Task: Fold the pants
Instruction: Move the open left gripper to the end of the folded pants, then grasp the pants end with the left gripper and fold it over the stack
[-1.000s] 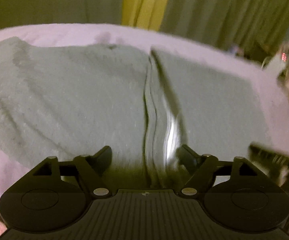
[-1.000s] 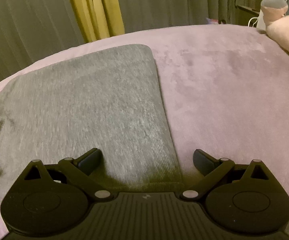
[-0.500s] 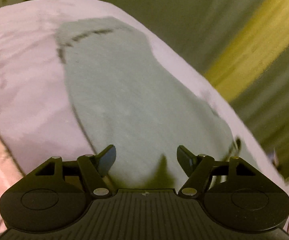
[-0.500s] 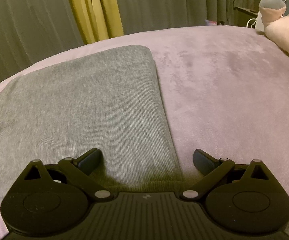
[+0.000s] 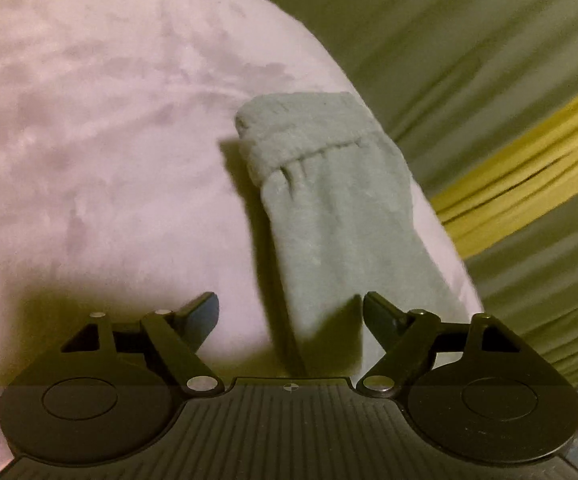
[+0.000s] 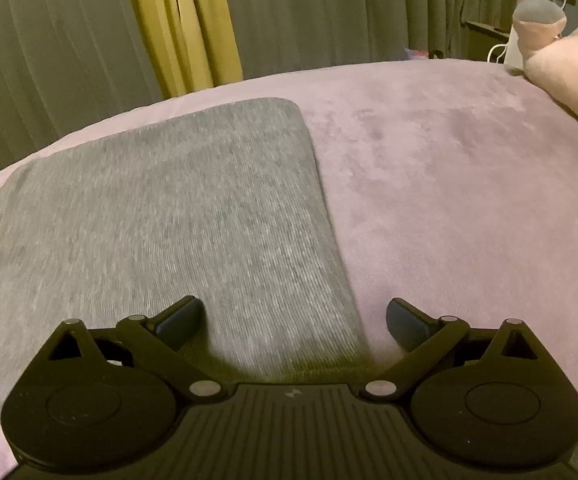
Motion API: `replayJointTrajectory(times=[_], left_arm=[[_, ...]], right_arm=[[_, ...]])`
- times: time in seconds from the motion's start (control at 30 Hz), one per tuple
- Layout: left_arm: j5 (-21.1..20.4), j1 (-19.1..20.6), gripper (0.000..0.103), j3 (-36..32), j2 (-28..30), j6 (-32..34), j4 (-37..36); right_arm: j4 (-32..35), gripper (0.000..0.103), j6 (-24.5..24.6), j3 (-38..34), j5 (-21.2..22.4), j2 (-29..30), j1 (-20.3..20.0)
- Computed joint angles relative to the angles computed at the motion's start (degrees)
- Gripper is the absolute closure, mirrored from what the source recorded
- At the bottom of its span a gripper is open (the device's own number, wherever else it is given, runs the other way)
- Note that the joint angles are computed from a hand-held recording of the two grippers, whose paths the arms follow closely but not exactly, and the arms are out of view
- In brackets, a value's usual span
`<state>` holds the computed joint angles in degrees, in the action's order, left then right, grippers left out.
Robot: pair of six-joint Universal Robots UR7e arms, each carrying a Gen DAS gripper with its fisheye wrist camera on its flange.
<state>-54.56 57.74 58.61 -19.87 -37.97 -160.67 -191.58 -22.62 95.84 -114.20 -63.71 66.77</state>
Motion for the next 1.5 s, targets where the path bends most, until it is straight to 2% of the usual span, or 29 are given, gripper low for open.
replayJointTrajectory(times=[0.13, 0.37, 0.43, 0.57, 0.67, 0.73, 0.77, 0.83, 0.87, 0.9, 0.97, 1.03, 1.1, 1.23, 1.27, 1.33, 1.4, 1.47, 1.5], left_arm=[[-6.0, 2.54, 0.02, -3.94, 1.5, 1.73, -0.39], [-11.0, 5.38, 0.018, -15.94, 7.93, 6.99, 0.65], [-13.39, 5.93, 0.018, -18.35, 9.2, 7.21, 0.22], [-16.35, 7.77, 0.017, -26.05, 13.26, 3.6, 1.48], [-17.06, 8.33, 0.013, -34.1, 16.81, -0.4, 6.23], [-15.98, 8.17, 0.015, -42.05, 19.92, -2.22, 13.46], [-14.88, 7.9, 0.025, -43.7, 20.47, -2.89, 15.46], [-13.38, 7.45, 0.045, -42.48, 19.51, -1.0, 16.71], [-13.34, 7.42, 0.055, -39.06, 17.88, 0.29, 14.68], [-13.81, 7.41, 0.059, -34.42, 15.74, 1.59, 11.3], [-15.24, 7.6, 0.067, -29.49, 13.51, 3.47, 6.75], [-15.36, 7.43, 0.067, -27.77, 12.81, 6.44, 4.57], [-15.02, 7.59, 0.066, -32.31, 15.16, 8.4, 6.89], [-14.95, 8.18, 0.052, -41.08, 19.22, 7.08, 14.66], [-15.18, 8.31, 0.051, -41.72, 19.52, 7.05, 15.28], [-15.57, 8.58, 0.051, -47.37, 22.06, 5.66, 18.88], [-14.77, 8.26, 0.061, -46.54, 21.44, 4.81, 19.13], [-13.15, 7.54, 0.07, -43.81, 20.15, 8.08, 17.12], [-12.37, 7.23, 0.072, -43.95, 20.27, 9.91, 16.7]], right_arm=[[-0.35, 0.004, -0.06, -0.32, -0.38, 0.32, 0.18], [-1.49, 0.004, -0.92, -0.6, -0.75, 0.89, 0.39], [-1.83, 0.004, -1.25, -0.82, -0.85, 1.15, 0.43], [-2.82, 0.004, -2.01, -1.28, -1.04, 1.78, 0.58], [-3.5, 0.004, -2.42, -1.42, -1.13, 2.12, 0.65], [-3.69, 0.004, -2.5, -1.48, -1.18, 2.21, 0.69], [-3.71, 0.004, -2.53, -1.56, -1.26, 2.29, 0.73], [-3.77, 0.004, -2.61, -1.61, -1.37, 2.33, 0.79], [-3.83, 0.004, -2.61, -1.63, -1.46, 2.39, 0.83], [-3.93, 0.004, -2.67, -1.63, -1.51, 2.43, 0.86], [-4.21, 0.004, -2.89, -1.63, -1.42, 2.51, 0.79], [-4.17, 0.004, -2.93, -1.67, -1.32, 2.5, 0.73], [-4.13, 0.004, -2.99, -1.63, -1.21, 2.44, 0.69], [-4.42, 0.004, -3.08, -1.74, -1.58, 2.66, 0.84], [-4.55, 0.004, -3.19, -1.77, -1.65, 2.73, 0.86], [-4.76, 0.004, -3.3, -1.82, -1.74, 2.85, 0.89], [-4.82, 0.004, -3.32, -1.75, -1.71, 2.84, 0.88], [-4.7, 0.004, -3.29, -1.75, -1.65, 2.78, 0.85], [-4.6, 0.004, -3.28, -1.75, -1.65, 2.73, 0.86]])
